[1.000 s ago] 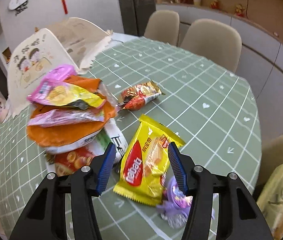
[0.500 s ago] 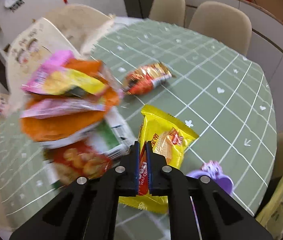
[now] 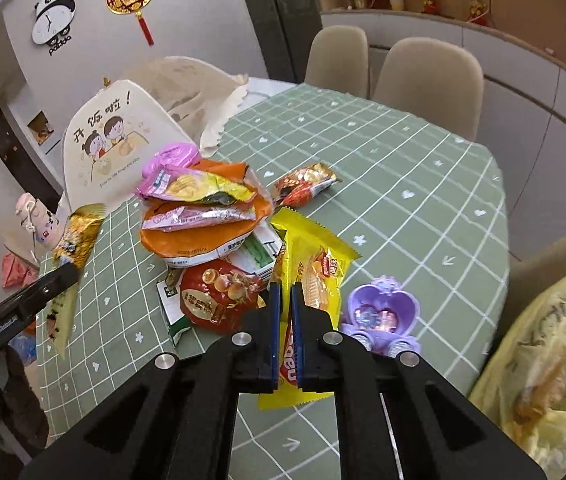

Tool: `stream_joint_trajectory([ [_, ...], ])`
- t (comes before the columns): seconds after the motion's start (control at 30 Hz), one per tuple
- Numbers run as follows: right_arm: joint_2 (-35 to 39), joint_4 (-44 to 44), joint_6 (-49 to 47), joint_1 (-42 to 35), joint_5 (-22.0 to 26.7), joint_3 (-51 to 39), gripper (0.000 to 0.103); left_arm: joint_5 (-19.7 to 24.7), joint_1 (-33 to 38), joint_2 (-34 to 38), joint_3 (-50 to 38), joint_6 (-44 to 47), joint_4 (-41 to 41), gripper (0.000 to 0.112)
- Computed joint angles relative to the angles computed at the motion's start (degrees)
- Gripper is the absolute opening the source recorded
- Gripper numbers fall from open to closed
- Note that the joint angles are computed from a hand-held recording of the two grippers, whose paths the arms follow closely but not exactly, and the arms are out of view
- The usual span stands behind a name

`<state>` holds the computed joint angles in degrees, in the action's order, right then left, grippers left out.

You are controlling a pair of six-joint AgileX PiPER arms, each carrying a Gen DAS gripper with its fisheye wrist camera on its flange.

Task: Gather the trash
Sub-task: 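Carry both held snacks over the yellow plastic bag on the chair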

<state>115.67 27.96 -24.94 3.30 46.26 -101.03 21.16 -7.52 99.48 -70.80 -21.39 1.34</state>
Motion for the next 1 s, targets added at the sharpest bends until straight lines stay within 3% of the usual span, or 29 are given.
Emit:
stream_joint_trajectory([
  [0.47, -8.63, 0.91, -4.18, -13.19, -3.11, 5.31, 0.007, 6.89, -12.24, 13.6, -22.24, 13.54, -10.14, 0.036],
  [0.8, -6.06, 3.5, -9.77, -25.77, -0.79, 1.12, 0.007, 17.59, -20.18, 27.86, -46.57, 17.54, -15.56, 0.036],
  [1.0, -2.23, 4.84, -11.91, -30.25, 1.33, -2.91, 0.008, 27.61, -23.58, 39.2, -66.96, 14.46, -13.88, 0.036],
])
